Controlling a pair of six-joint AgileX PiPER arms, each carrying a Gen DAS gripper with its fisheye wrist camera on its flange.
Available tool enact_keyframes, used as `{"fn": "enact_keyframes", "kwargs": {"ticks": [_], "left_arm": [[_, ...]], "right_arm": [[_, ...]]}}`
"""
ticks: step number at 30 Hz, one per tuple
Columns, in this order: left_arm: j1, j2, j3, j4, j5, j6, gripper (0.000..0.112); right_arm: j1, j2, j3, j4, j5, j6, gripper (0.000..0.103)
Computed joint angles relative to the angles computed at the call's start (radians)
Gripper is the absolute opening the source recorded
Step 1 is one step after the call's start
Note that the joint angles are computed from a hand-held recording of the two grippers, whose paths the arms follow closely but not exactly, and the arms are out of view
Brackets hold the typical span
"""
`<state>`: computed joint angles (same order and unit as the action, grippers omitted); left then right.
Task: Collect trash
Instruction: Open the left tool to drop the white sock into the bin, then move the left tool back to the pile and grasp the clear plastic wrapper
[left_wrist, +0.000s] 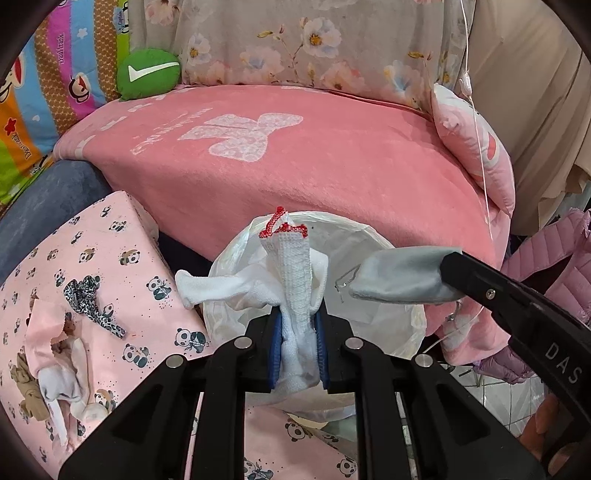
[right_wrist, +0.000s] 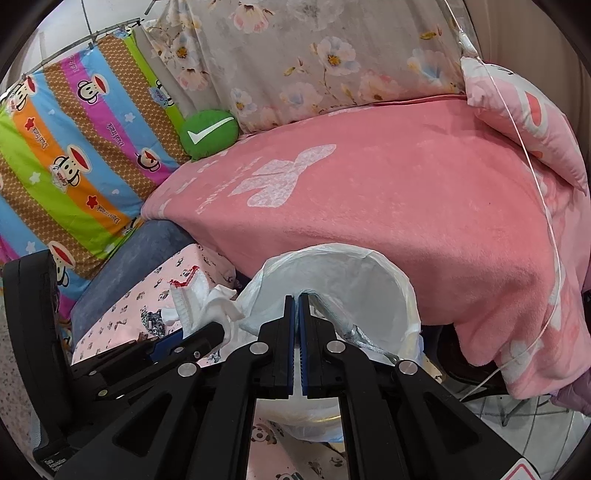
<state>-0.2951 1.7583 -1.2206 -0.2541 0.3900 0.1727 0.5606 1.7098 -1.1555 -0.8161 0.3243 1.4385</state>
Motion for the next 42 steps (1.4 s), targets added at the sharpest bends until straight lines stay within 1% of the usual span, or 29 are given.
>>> {"fn": "enact_keyframes", "kwargs": {"ticks": [4, 6, 7, 8, 10, 11, 12, 13, 19, 23, 27, 31, 33, 35, 40, 42], "left_arm": [[-0.002, 0.025, -0.022, -0.02, 0.009, 0.023, 0.017], [-0.002, 0.029, -0.022, -0.032, 0.006, 0.038, 0.019], [-0.005, 0.032, -0.026, -0.01, 0.005, 0.016, 0.022], [-0.008, 0.035, -0.029, 0.016, 0.005, -0.013, 0.026], [-0.009, 0.038, -0.031, 0.042, 0.006, -0.044, 0.047], [-0.009, 0.036, -0.027, 0.06, -0.001, -0.066, 0.051], [-0.011, 0.028, -0.017, 0.084, -0.013, -0.093, 0.059], [-0.012, 0.022, -0.008, 0.103, -0.022, -0.114, 0.063], [-0.002, -0.006, 0.012, 0.157, -0.024, -0.172, 0.065], [0.007, -0.04, 0.042, 0.168, -0.027, -0.19, 0.066], [0.028, -0.083, 0.094, 0.165, -0.039, -0.198, 0.066], [0.045, -0.12, 0.146, 0.218, -0.053, -0.257, 0.066], [0.064, -0.141, 0.17, 0.221, -0.058, -0.264, 0.066], [0.081, -0.163, 0.197, 0.238, -0.064, -0.283, 0.066], [0.124, -0.227, 0.274, 0.344, -0.092, -0.385, 0.066], [0.152, -0.249, 0.295, 0.326, -0.092, -0.367, 0.066]], "right_arm": [[-0.008, 0.018, -0.015, 0.017, 0.003, -0.017, 0.005], [-0.01, 0.024, -0.021, 0.015, 0.005, -0.012, 0.008], [-0.008, 0.025, -0.021, -0.003, 0.009, 0.009, 0.011], [-0.008, 0.027, -0.023, -0.01, 0.009, 0.017, 0.011], [-0.009, 0.03, -0.027, -0.004, 0.012, 0.011, 0.011], [-0.01, 0.031, -0.031, -0.002, 0.015, 0.008, 0.011], [-0.008, 0.029, -0.03, -0.009, 0.018, 0.015, 0.012], [-0.003, 0.028, -0.03, -0.021, 0.025, 0.026, 0.014], [0.022, 0.01, -0.029, -0.036, 0.06, 0.038, 0.024], [0.041, -0.008, -0.017, -0.054, 0.074, 0.06, 0.031], [0.064, -0.018, -0.002, -0.053, 0.078, 0.062, 0.032], [0.096, -0.018, -0.003, -0.04, 0.088, 0.055, 0.033], [0.118, -0.014, -0.007, -0.037, 0.092, 0.059, 0.033], [0.139, -0.007, -0.016, -0.034, 0.1, 0.056, 0.033], [0.197, 0.02, -0.054, -0.02, 0.127, 0.036, 0.034], [0.226, 0.04, -0.081, -0.002, 0.141, 0.017, 0.034]]}}
